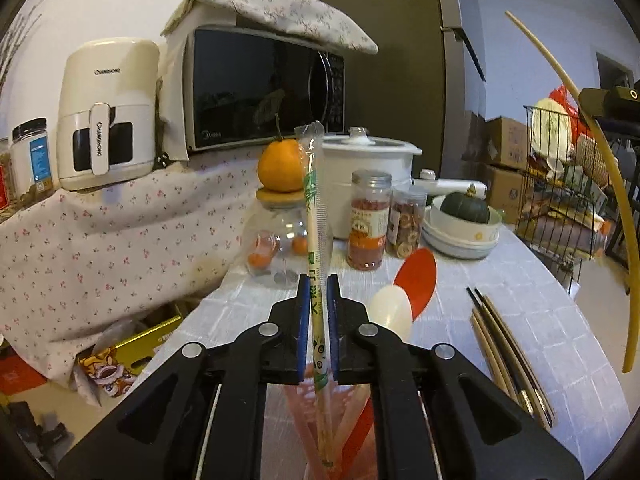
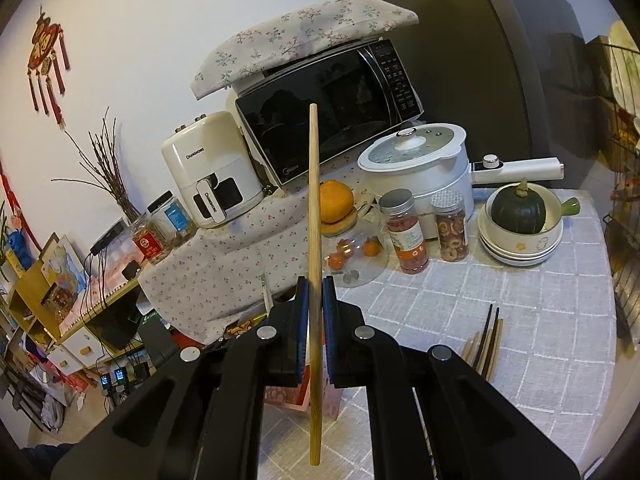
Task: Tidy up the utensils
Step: 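Lower wrapped chopstick into basket with left tool while right drops wooden chopstick in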
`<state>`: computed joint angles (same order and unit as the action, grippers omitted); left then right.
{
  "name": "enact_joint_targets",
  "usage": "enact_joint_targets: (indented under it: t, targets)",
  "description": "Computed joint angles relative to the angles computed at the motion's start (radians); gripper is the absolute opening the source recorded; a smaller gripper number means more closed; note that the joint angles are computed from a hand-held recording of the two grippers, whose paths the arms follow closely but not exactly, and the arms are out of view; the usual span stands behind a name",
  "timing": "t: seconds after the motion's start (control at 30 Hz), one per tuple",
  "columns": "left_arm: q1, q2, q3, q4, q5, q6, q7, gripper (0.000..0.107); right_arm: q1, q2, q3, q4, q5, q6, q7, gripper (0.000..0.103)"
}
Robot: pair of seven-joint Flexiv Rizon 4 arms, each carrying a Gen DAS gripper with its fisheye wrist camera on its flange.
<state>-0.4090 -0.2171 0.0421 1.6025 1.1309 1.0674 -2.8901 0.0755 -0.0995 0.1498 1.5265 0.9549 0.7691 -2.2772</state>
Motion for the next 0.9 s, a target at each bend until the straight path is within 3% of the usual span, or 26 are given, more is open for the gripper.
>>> enact_joint_targets:
  t: [0.17,0.37,0.43,0.47,0.5,0.57,0.63,0.7,0.73,0.77,0.9]
  targets:
    - [0.024,0.010,-0.003,0.021,-0.080,0.050,0.051,0.008,0.009,0.004,0.006,0.013,-0.007,0.013,-0.009,0.007]
    - [0.072,0.027,-0.023,0.080,-0.298,0.101,0.240,0.008,0.019,0.021,0.010,0.035,0.007,0.026,-0.046,0.007]
    - [0.087,0.036,-0.028,0.107,-0.393,0.118,0.310,0.016,0.028,0.025,0.011,0.043,0.005,0.042,-0.051,0.007]
    - [0.090,0.046,-0.026,0.117,-0.426,0.118,0.328,0.026,0.032,0.025,0.011,0.047,0.004,0.050,-0.051,0.007]
    - [0.085,0.055,-0.021,0.119,-0.433,0.110,0.325,0.031,0.037,0.025,0.012,0.050,0.000,0.059,-0.049,0.007]
    - [0.088,0.087,-0.019,0.129,-0.464,0.100,0.327,0.031,0.044,0.024,0.014,0.057,-0.003,0.078,-0.048,0.007]
    - [0.097,0.119,-0.035,0.130,-0.531,0.017,0.370,0.038,0.056,0.017,0.019,0.065,-0.015,0.112,-0.038,0.007]
    - [0.109,0.161,-0.060,0.122,-0.649,-0.164,0.408,0.072,0.069,0.004,0.025,0.068,-0.026,0.151,-0.019,0.007]
    - [0.115,0.178,-0.071,0.117,-0.705,-0.261,0.403,0.079,0.076,-0.007,0.029,0.069,-0.033,0.176,0.000,0.007]
    - [0.125,0.201,-0.077,0.130,-0.786,-0.336,0.405,0.083,0.083,-0.017,0.035,0.071,-0.033,0.205,0.018,0.007]
    - [0.169,0.244,-0.083,0.215,-0.978,-0.350,0.437,0.085,0.105,-0.036,0.072,0.084,-0.014,0.347,0.028,0.007]
